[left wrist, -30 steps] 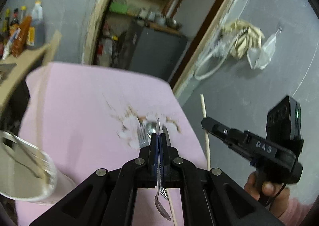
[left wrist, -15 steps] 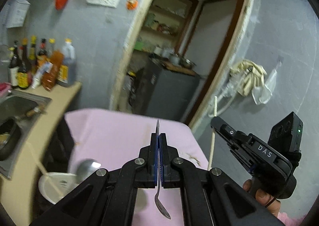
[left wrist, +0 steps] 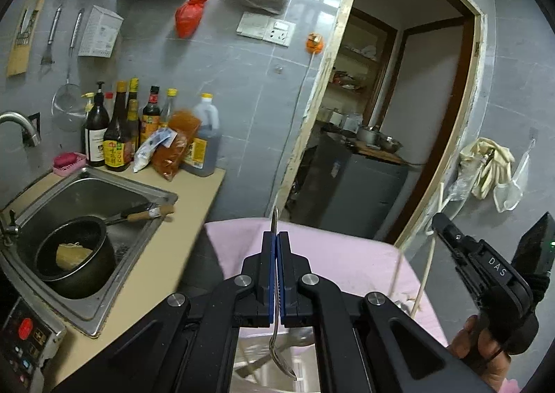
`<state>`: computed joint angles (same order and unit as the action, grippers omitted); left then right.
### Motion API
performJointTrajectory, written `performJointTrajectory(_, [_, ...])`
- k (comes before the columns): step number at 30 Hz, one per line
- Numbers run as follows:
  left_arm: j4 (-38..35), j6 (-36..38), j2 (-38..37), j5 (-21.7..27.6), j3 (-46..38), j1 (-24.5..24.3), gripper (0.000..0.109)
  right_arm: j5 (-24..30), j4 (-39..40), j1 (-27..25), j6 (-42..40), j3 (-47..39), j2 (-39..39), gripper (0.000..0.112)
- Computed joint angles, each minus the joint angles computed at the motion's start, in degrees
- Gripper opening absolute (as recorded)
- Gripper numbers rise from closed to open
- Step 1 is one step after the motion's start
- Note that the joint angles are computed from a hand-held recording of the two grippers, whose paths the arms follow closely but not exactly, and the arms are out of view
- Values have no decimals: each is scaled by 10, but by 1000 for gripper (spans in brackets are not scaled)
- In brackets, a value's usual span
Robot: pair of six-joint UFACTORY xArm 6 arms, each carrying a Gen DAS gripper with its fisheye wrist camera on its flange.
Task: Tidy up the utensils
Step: 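Lift the spoon and chopstick and carry both over the white holder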
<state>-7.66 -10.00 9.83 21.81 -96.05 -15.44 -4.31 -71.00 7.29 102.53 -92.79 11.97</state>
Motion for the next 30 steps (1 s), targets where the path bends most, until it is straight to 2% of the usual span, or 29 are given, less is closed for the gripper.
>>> performJointTrajectory(7, [-36,51,9,-22,22,-1,2,56,-50,25,19,3,7,4])
performJointTrajectory(14, [-35,93,17,-69,50,-17,2,103,-32,44,-44,16,6,4])
performJointTrajectory(18, [-40,121,19,-76,60,-25,2,108,-9,48,-84,26,4,4])
performJointTrajectory(25, [-21,123,15,-85,78,-30,2,102,26,48,-120,41,1,4])
performJointTrajectory(30, [-36,142,19,-70,72,-31,2,95,86,51,-182,48,5,4])
